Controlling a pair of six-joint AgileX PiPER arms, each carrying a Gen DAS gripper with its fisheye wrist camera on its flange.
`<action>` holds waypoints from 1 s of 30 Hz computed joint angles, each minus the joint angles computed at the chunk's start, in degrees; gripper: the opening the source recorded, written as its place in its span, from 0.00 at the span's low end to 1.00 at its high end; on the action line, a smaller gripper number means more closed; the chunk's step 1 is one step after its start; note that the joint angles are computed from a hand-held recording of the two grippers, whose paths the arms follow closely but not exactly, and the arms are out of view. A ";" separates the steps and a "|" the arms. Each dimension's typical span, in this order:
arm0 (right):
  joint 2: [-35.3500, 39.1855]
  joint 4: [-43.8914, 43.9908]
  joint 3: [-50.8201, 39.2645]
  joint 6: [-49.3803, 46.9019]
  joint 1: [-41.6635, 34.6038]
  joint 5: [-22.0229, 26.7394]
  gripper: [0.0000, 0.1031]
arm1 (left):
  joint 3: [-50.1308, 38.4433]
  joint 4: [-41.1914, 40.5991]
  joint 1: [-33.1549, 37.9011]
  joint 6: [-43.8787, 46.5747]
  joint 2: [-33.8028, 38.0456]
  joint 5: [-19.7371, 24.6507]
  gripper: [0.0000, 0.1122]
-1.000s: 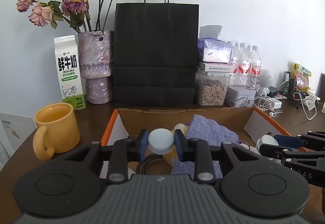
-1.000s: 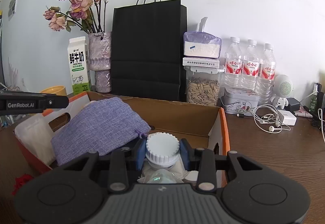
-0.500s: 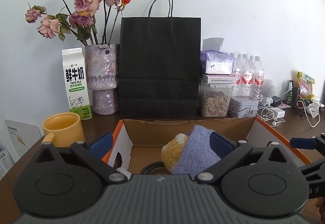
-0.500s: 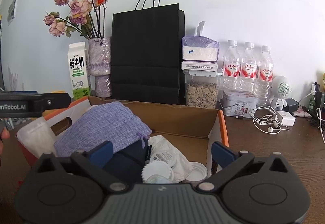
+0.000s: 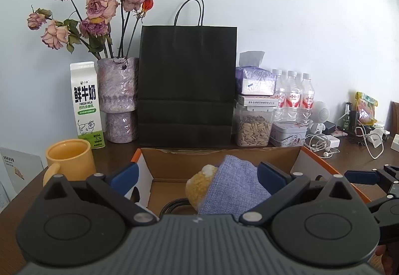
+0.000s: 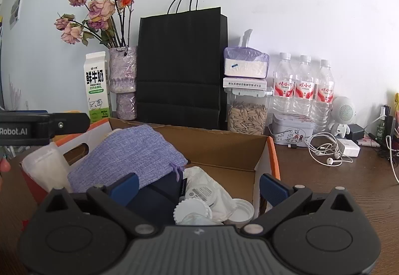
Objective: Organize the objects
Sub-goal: 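Move both open tools back toward the red rose and last cap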
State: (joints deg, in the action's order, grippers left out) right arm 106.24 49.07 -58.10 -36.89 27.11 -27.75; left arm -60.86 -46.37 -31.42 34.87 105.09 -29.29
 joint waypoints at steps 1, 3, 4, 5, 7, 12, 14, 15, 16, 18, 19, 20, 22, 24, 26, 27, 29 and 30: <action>-0.16 0.31 0.23 -0.28 0.32 -0.44 1.00 | 0.29 0.13 -0.25 -0.08 -0.23 -0.23 0.92; -0.52 0.91 0.81 -0.74 1.10 -1.45 1.00 | 1.21 0.75 -0.71 -0.81 -0.84 -0.75 0.92; -0.68 1.20 1.10 -0.94 1.47 -1.91 1.00 | 1.78 0.94 -0.99 -1.16 -1.21 -1.08 0.92; -0.91 1.58 1.45 -1.21 1.88 -2.34 1.00 | 2.34 1.28 -1.21 -1.62 -1.58 -1.27 0.92; -1.47 1.97 2.30 -1.37 2.56 -2.99 1.00 | 3.46 1.38 -1.76 -2.03 -2.26 -1.77 0.92; -3.41 2.54 5.60 -0.41 4.66 -5.59 1.00 | 7.46 0.16 -3.53 -2.79 -4.12 -5.02 0.92; -4.20 2.77 7.10 0.13 5.58 -6.55 1.00 | 9.50 0.16 -4.23 -3.68 -5.18 -6.20 0.92; -4.61 3.04 7.94 0.28 6.16 -7.11 1.00 | 10.61 0.11 -4.60 -4.07 -5.70 -6.81 0.92; -4.95 3.41 8.63 0.28 6.73 -7.55 1.00 | 11.82 -0.17 -5.07 -4.24 -6.23 -7.47 0.92; -5.62 3.94 10.18 0.64 7.93 -8.48 1.00 | 14.33 0.20 -5.66 -5.54 -7.20 -8.37 0.92; -6.04 4.18 11.14 0.89 8.62 -9.03 1.00 | 15.57 0.90 -5.69 -6.67 -7.73 -8.38 0.92; -6.35 4.60 11.92 0.97 9.34 -9.61 1.00 | 17.18 1.93 -5.72 -8.16 -8.45 -8.29 0.92; -6.96 5.53 13.61 1.34 10.97 -10.93 1.00 | 19.68 2.61 -5.96 -9.95 -9.55 -8.59 0.92; -7.43 6.82 14.96 1.17 12.54 -12.08 1.00 | 21.99 2.62 -6.40 -10.78 -10.51 -9.20 0.92; -7.73 8.28 16.19 0.79 14.07 -13.09 1.00 | 23.78 2.91 -6.60 -11.53 -11.30 -9.47 0.92; -7.80 9.14 16.62 0.52 14.78 -13.41 1.00 | 24.38 3.00 -6.59 -11.86 -11.58 -9.40 0.92; -7.93 10.49 17.24 0.17 15.72 -13.58 1.00 | 25.07 2.50 -6.50 -12.06 -11.80 -8.80 0.92; -8.07 11.16 17.58 0.03 16.10 -13.48 1.00 | 25.00 2.38 -6.08 -11.94 -11.87 -7.57 0.92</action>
State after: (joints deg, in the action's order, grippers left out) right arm 98.17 60.22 -40.52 -36.86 43.21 -41.23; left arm -35.85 -43.99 -37.51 22.93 93.22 -36.86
